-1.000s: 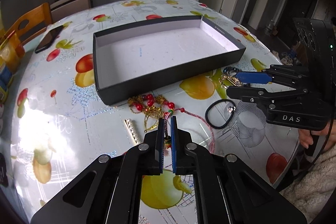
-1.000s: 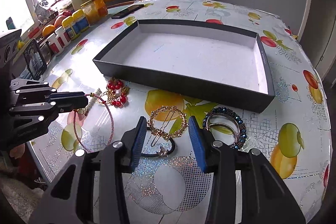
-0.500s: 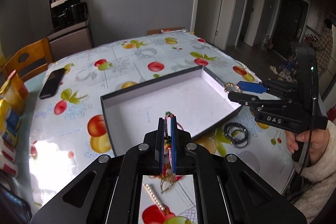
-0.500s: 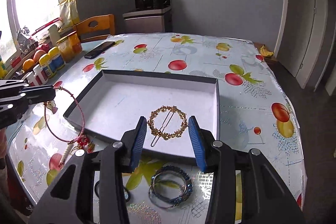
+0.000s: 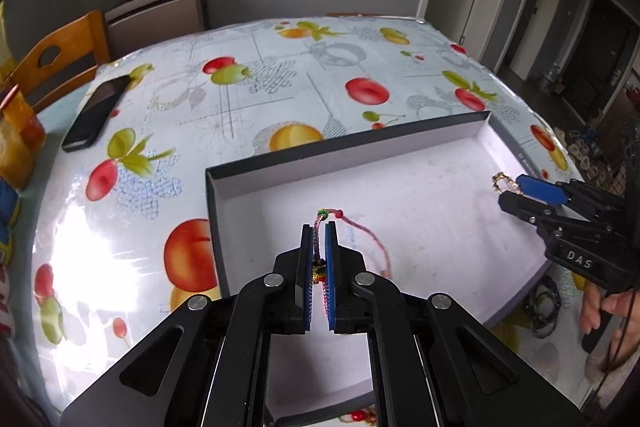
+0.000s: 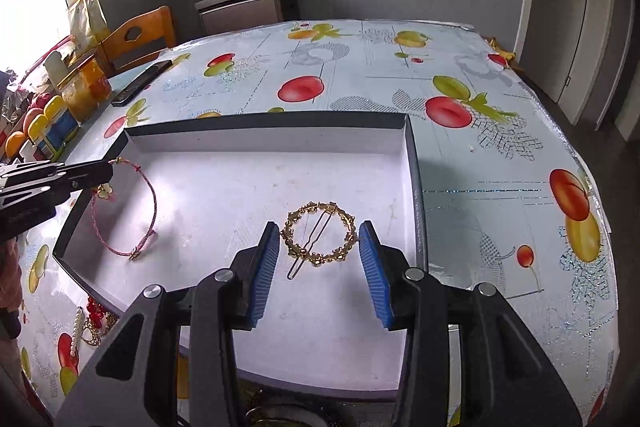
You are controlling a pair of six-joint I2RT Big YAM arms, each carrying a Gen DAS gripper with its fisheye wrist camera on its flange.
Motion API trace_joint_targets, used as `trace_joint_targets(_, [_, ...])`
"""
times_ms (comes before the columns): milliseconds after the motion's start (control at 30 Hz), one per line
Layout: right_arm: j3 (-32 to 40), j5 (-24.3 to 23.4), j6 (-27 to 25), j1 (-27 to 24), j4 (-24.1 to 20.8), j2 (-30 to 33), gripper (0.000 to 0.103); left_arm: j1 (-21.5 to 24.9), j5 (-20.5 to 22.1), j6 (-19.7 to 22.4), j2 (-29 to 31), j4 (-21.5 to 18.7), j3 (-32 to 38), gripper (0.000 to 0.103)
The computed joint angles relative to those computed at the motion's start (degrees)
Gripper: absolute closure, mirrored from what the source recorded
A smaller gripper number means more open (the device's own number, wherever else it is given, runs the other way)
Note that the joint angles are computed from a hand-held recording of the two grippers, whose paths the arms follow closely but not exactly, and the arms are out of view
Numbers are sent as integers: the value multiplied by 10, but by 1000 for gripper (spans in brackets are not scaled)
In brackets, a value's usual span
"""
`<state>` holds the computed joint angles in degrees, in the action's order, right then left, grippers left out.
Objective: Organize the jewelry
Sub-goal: 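Release the clip in the box with right tool while left tool releases the bracelet, then withdraw both open tools from the box toward the remaining jewelry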
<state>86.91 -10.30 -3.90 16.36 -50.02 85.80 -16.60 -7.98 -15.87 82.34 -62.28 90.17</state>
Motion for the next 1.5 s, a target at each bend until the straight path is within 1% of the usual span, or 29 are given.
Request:
trace_joint_targets(267, [10, 26, -13, 11, -12, 12, 61, 0, -18, 4, 12, -15, -10, 97])
trace_joint_targets(333, [12, 27, -15, 13, -16, 14, 61, -2, -21, 4, 15, -21, -9, 92])
trace_joint_targets(400, [12, 26, -15, 15, -17, 15, 61, -3, -23, 4, 14, -18, -14, 74])
trace_joint_targets(433, [13, 27, -15, 15, -17, 15, 61, -3, -23, 4, 14, -17, -14, 71])
trace_joint_targets(533, [12, 26, -14, 16, -16, 15, 61, -5, -24, 5, 15, -17, -16, 70])
trace_joint_targets(567, [13, 25, -14, 16, -17, 16, 60, -5, -23, 5, 14, -15, -17, 67])
trace_joint_targets(633, [14, 23, -14, 15, -18, 15, 54, -7, -21, 4, 13, -14, -17, 60])
trace_joint_targets(667, [12, 22, -13, 15, -16, 13, 47, -10, -26, 4, 12, -14, -16, 52])
trace_joint_targets(700, [10, 19, -11, 14, -14, 11, 43, -13, -32, 4, 11, -12, -16, 45])
trace_joint_targets(767, [6, 12, -6, 12, -10, 5, 39, -17, -36, 5, 4, -8, -19, 40])
trace_joint_targets(800, [4, 9, -4, 10, -9, 2, 34, -18, -37, 5, 1, -7, -21, 38])
trace_joint_targets(833, [2, 6, -2, 8, -8, -2, 32, -20, -37, 4, -4, -4, -24, 37])
trace_joint_targets(900, [-4, -9, 0, 3, -7, -11, 29, -24, -45, -3, -17, -1, -32, 28])
trace_joint_targets(933, [-8, -12, 1, 0, -7, -16, 25, -26, -47, -5, -27, 3, -38, 26])
trace_joint_targets(967, [-12, -9, 2, -1, -6, -24, 17, -29, -51, -5, -35, 7, -44, 23])
trace_joint_targets(1033, [-26, -24, 2, -7, 4, -42, 15, -36, -65, -3, -56, 13, -57, 20])
trace_joint_targets(1100, [-37, -30, 2, -13, 7, -59, 10, -43, -77, -3, -76, 16, -71, 17])
trace_joint_targets(1133, [-42, -31, 2, -15, 8, -67, 9, -44, -79, -7, -86, 17, -78, 16])
trace_joint_targets(1200, [-54, -36, 2, -20, 11, -83, 5, -46, -75, -17, -105, 16, -91, 15])
trace_joint_targets(1400, [-83, -33, 0, -25, 15, -125, 5, -67, -99, -30, -153, 4, -127, 11])
trace_joint_targets(1500, [-99, -35, -9, -24, 10, -144, 5, -81, -103, -39, -171, -7, -146, 10])
